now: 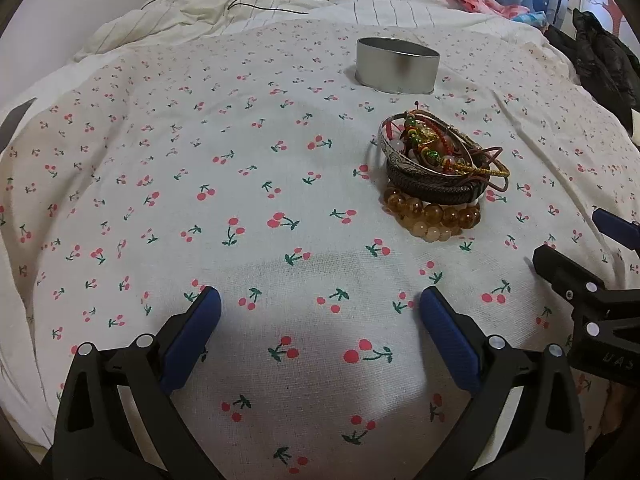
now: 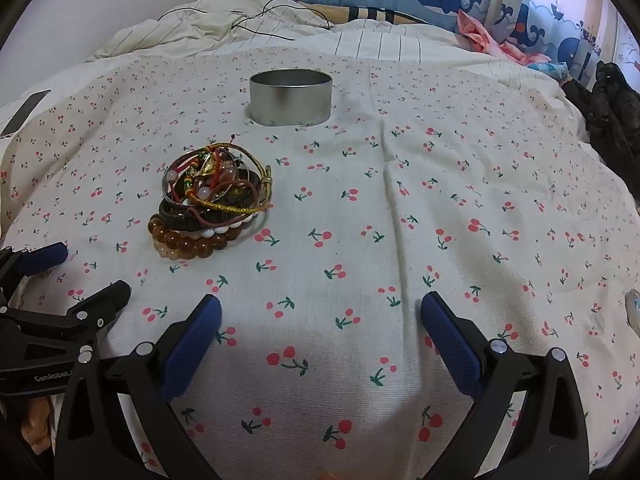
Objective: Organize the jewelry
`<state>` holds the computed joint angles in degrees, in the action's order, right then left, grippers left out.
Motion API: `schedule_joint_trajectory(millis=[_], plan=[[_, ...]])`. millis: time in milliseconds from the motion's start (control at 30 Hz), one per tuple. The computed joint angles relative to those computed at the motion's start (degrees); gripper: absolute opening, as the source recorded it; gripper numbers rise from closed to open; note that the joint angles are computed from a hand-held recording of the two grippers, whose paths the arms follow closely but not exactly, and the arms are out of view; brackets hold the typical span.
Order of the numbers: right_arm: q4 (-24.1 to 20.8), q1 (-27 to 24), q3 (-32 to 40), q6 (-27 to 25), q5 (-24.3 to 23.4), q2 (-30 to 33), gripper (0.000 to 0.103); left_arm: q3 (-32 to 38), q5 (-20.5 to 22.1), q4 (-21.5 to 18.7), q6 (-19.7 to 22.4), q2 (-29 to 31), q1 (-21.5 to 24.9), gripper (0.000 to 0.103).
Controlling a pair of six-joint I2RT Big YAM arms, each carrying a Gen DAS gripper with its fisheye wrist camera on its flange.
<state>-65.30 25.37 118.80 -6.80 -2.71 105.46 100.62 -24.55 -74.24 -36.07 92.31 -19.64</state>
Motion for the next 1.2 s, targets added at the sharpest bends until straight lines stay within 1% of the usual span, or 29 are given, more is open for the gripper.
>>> schedule_joint_trajectory(millis=[67,200,333,500,1200], plan=[[0.13,-0.05,0.04,0.08,-0.2,0.0,0.096,1.1,-0.02,-0.9,0.31,0.25,-0.23,0.096],[-0.07,-0.37,0.39,1.01,-0.94,0.35,0.096,2.12,-2.36,-0.46,1.36,0.64,-0.92,0.096],[-1.21,-0.72,1.47,1.94,-1.58,1.17,0.096,1.99,-0.56,0.23,0.32,0.9,-0.29,0.096],[-1.15,-0.67,1.53,2.17,-1.19,1.28,0.096,2.19,-2.16,0.22,0.22,1.19,-0.71,0.096],[-1.1,-0.71,1.52,2.43,-1.23,1.54,0.096,1.92,-1.59,0.44,0.29,1.13,-0.43,0.096]])
